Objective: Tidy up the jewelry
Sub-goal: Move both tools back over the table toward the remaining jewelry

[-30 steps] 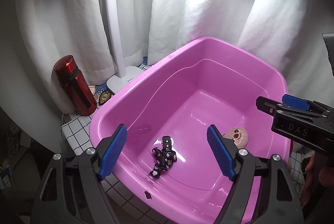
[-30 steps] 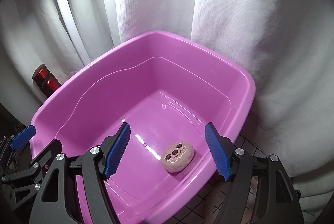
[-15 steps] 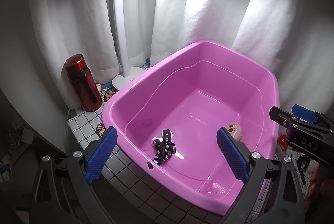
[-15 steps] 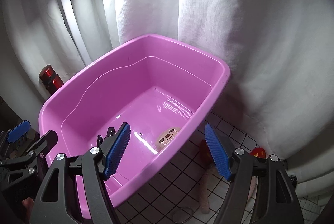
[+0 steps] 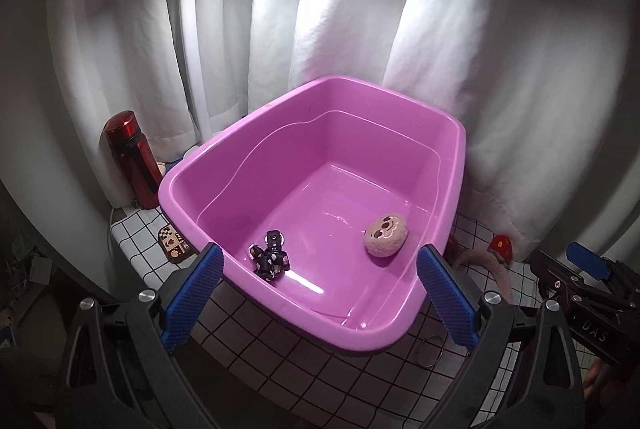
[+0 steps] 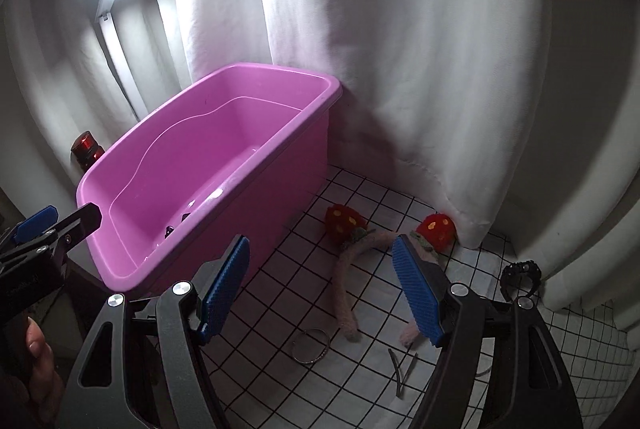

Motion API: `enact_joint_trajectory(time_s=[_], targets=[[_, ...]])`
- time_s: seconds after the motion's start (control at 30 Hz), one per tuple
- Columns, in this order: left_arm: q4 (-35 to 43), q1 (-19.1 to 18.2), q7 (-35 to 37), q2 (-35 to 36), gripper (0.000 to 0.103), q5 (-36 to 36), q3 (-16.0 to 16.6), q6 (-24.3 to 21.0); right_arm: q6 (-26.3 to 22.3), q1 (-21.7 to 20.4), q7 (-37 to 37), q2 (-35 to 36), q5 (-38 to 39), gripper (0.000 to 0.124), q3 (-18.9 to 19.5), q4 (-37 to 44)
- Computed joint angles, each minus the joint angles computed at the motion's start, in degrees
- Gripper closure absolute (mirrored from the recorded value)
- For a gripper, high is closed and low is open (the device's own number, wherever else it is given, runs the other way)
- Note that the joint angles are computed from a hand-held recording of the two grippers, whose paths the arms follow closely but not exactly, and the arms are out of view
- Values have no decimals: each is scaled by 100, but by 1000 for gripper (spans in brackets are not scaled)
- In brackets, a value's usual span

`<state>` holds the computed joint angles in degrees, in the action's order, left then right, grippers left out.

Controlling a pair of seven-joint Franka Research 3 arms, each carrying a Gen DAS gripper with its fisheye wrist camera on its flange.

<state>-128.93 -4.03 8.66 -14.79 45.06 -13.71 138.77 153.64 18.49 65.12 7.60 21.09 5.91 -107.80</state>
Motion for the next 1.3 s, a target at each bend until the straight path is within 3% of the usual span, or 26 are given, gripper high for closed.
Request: enact_joint_trajectory(time_s=[0.37, 0.7, 1.3], targets=[[331, -439, 286, 457, 8, -70, -181, 349, 72, -546, 190, -910, -69, 53, -406, -1176], [550, -867, 1229, 1113, 8, -480, -128, 622, -201, -876, 536, -1433, -123, 53, -568, -2223], [616, -1010, 2554, 2171, 8, -1304, 171, 1281, -67, -850, 1349, -1185, -101, 53, -471, -3124]])
